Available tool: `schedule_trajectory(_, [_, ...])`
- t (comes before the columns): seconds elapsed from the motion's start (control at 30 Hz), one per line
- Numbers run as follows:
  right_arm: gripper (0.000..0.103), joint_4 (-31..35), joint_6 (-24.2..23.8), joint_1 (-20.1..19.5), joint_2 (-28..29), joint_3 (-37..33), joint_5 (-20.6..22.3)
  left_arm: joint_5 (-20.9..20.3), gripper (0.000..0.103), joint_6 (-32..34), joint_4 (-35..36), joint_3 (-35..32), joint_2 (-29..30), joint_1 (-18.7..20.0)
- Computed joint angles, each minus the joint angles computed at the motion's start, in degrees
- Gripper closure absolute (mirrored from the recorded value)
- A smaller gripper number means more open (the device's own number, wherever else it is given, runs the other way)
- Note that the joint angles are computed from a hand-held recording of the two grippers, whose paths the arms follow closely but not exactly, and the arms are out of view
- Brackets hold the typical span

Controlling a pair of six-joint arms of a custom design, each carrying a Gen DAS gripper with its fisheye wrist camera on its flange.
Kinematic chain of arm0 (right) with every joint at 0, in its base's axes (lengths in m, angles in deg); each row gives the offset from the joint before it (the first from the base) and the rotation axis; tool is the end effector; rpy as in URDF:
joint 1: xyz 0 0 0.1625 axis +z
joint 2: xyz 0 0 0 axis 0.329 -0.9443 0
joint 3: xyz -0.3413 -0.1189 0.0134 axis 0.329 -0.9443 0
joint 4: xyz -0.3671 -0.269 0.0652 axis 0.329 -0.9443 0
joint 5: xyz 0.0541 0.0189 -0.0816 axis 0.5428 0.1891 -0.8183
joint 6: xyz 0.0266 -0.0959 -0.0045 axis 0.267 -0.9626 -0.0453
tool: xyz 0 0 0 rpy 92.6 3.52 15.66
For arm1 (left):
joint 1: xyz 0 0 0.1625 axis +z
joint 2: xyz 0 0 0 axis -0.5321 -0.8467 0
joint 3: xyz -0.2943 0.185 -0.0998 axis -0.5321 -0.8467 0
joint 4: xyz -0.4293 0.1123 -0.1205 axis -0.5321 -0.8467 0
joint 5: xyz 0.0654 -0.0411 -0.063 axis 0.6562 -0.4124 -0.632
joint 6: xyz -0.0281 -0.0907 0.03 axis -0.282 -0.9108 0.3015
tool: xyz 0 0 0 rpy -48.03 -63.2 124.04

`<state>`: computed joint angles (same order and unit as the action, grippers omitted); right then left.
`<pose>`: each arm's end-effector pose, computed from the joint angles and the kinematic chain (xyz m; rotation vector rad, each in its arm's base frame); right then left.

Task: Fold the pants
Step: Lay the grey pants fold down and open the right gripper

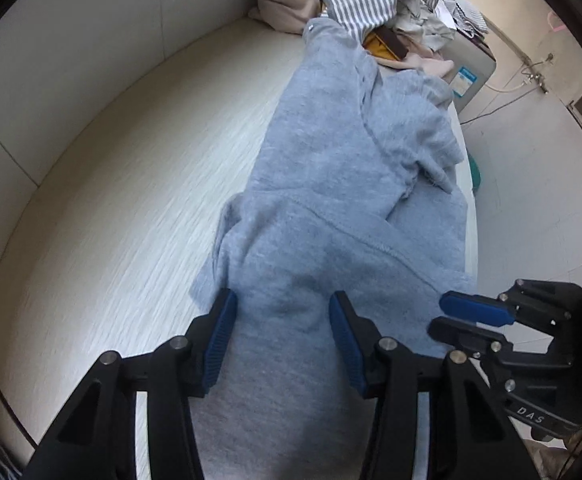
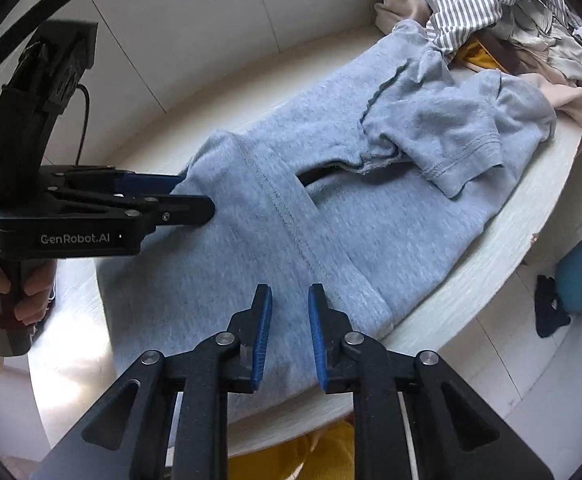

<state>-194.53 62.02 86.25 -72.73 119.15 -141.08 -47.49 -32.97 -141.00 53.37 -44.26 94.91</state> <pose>0.2080 -0.5238 0.2173 -0.3755 -2.3642 0.7999 -0.2185 -0.7888 0.0395 1.3526 2.4446 0.2256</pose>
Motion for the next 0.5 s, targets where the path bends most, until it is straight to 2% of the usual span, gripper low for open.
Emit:
schedule_trajectory(0.07, [0.078,2.7,1.4,1.4,-0.3,-0.6,-1.4,0.2,0.052,-0.2,0.5,0.1,-1.0,-0.1])
schedule_trajectory(0.1, [0.070,3.2,1.4,2.2,-0.6,-0.7,-1.9,0.4,0.052,0.2,0.1,0.8,-2.0,-0.1])
schedule_trajectory(0.13, [0.066,3.4,1.0,3.0,-0.8,-0.8,-2.2,1.0,0.052,0.4,-0.4,1.3,-2.8,-0.1])
schedule_trajectory(0.27, [0.066,7.2,-0.1,6.1,-0.6,-1.9,-2.3,2.6,0.045,-1.7,-0.3,2.9,-5.7,0.5])
schedule_trajectory(0.43, [0.064,10.3,-2.2,8.3,1.5,-3.0,1.2,-0.2,0.044,-8.3,5.9,0.7,-6.3,2.4])
schedule_trajectory(0.5, [0.056,11.6,-3.2,8.9,2.9,-3.6,1.1,0.3,0.044,-10.2,6.2,1.1,-6.4,2.7])
